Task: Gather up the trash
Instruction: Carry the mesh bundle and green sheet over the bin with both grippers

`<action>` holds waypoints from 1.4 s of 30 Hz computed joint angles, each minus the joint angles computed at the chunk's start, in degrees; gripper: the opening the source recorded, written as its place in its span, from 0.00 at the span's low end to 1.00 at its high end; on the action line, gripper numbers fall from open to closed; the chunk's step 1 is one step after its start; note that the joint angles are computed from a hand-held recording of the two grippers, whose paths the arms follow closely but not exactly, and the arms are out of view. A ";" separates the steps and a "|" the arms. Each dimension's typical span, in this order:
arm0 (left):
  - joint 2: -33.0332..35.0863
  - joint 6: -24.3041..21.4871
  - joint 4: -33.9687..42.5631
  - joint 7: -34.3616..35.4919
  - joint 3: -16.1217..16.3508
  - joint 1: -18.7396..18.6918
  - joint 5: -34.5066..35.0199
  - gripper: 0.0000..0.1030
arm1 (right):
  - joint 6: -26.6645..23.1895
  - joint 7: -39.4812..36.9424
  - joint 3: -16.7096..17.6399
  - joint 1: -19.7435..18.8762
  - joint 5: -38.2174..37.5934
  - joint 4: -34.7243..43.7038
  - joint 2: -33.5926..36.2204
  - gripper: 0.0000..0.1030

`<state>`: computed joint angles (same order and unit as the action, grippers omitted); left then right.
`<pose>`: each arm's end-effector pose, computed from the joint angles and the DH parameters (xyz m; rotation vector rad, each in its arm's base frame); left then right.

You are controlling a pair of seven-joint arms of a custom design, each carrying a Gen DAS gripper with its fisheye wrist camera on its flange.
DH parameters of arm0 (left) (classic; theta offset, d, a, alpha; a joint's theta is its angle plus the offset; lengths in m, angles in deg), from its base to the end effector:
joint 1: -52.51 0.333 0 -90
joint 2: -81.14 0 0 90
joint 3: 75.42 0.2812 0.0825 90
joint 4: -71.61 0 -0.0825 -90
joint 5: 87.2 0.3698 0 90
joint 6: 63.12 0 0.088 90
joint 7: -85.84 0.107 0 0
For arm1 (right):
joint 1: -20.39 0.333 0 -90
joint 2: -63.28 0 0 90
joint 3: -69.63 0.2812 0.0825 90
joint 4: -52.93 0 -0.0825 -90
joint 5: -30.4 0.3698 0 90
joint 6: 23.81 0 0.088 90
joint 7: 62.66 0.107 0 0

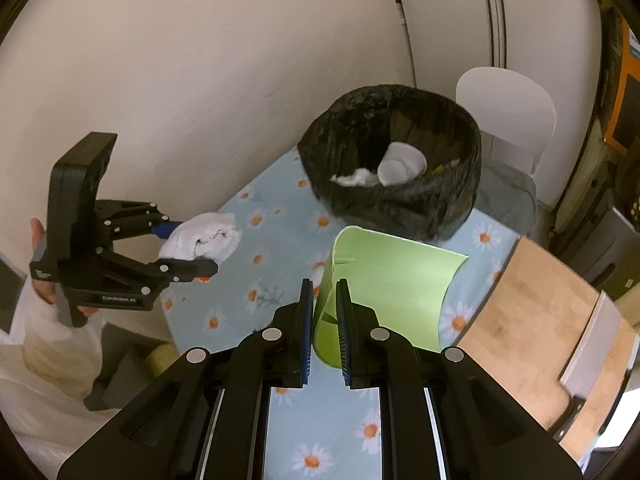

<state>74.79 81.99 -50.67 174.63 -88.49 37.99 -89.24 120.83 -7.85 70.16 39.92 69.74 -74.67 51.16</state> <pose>0.4853 -0.2565 0.4820 -1.5080 2.3810 -0.6298 0.4896 0.1723 0.4881 -2.0879 1.2415 -0.0839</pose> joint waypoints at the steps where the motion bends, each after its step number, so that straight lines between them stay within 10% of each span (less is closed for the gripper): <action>1: 1.11 -0.10 1.32 0.40 0.10 0.12 0.31 0.46 | -0.07 0.19 0.00 -0.02 -0.14 1.52 1.21 0.11; 13: 16.89 -2.15 20.27 12.14 0.71 2.79 -2.44 0.46 | -3.71 -3.44 2.53 -3.31 6.72 19.04 14.65 0.11; 42: 56.00 -16.95 71.87 20.98 1.64 0.04 1.02 0.46 | -10.47 13.46 8.17 -8.54 -12.26 56.42 48.13 0.13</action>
